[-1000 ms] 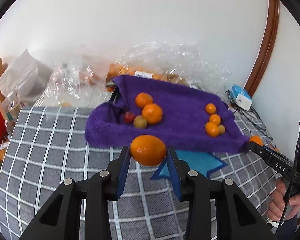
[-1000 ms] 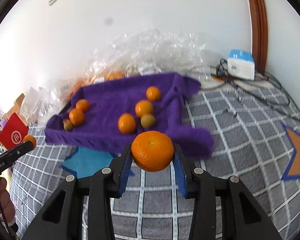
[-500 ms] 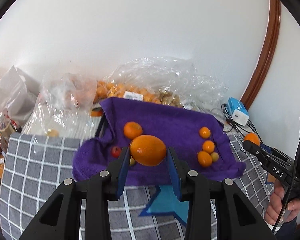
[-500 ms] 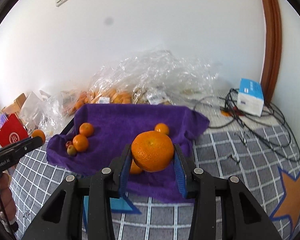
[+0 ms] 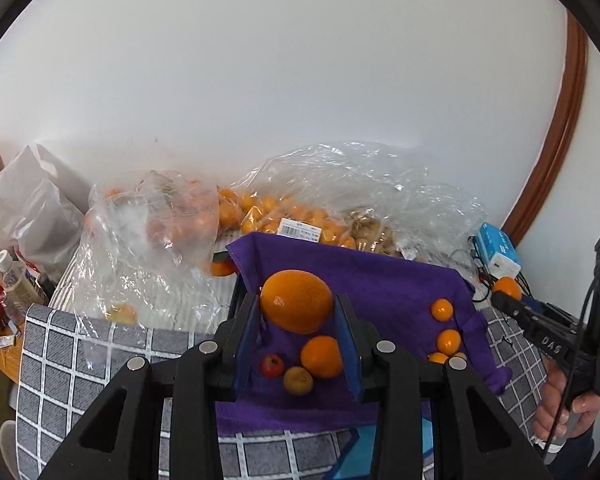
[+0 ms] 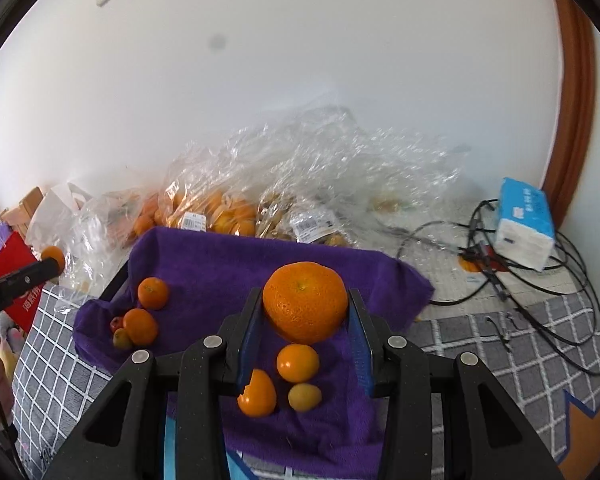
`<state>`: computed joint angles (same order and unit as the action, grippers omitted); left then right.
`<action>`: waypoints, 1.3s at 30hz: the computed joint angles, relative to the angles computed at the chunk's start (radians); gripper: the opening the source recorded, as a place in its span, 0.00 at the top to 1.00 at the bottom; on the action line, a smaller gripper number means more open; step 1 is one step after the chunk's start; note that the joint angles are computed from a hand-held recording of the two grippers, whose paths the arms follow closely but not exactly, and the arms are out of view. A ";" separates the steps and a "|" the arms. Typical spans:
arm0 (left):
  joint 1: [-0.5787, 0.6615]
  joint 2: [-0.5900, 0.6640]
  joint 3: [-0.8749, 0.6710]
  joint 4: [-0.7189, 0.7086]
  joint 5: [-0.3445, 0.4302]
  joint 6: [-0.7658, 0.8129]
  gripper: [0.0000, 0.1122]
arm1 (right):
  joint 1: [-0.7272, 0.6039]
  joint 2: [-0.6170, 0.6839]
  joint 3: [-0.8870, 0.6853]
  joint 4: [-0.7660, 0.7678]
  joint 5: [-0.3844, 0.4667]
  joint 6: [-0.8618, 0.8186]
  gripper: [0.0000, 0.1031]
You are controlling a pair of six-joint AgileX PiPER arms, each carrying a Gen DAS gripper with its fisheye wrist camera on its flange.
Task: Organize fruits
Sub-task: 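Lift both held oranges and carry them over the purple towel, then open both tools to drop the oranges onto the towel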
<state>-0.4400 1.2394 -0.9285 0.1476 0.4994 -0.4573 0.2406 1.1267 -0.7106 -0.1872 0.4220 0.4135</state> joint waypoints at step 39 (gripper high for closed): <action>-0.059 0.414 -0.240 -0.261 0.011 0.216 0.68 | -0.080 0.072 0.096 0.249 -0.038 -0.323 0.57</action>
